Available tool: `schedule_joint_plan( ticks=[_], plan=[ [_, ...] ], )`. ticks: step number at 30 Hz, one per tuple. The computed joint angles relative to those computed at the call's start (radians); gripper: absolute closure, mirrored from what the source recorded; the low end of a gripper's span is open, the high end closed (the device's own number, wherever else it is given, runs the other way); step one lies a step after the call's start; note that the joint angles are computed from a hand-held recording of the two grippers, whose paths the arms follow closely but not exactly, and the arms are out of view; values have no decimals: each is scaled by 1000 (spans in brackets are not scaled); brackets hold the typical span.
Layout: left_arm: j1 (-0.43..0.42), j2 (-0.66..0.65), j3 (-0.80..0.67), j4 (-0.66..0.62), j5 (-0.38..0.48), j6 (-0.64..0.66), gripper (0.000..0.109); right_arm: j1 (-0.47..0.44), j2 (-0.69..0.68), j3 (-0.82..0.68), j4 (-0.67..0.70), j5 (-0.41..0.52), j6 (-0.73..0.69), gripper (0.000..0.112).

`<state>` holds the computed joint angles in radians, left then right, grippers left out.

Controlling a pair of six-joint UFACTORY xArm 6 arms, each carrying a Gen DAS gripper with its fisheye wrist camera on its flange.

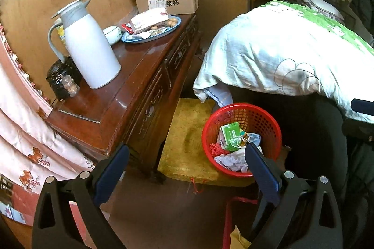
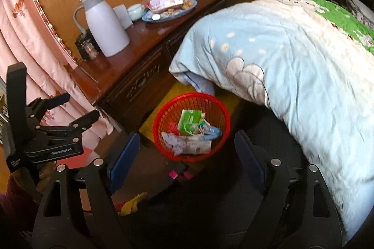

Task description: Collect trash

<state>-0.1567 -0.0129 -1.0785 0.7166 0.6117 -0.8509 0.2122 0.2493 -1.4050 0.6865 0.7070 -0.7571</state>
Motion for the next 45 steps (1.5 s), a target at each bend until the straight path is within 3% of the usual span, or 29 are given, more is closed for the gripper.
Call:
schedule_joint_plan(
  ticks=[17,45],
  plan=[
    [-24,76,-22,159,28,-83,11,43,23,22,-153,-20,107,31],
    [-28,75,-25,132,11,-64,11,41,20,27,-149,-22,98,31]
  ],
)
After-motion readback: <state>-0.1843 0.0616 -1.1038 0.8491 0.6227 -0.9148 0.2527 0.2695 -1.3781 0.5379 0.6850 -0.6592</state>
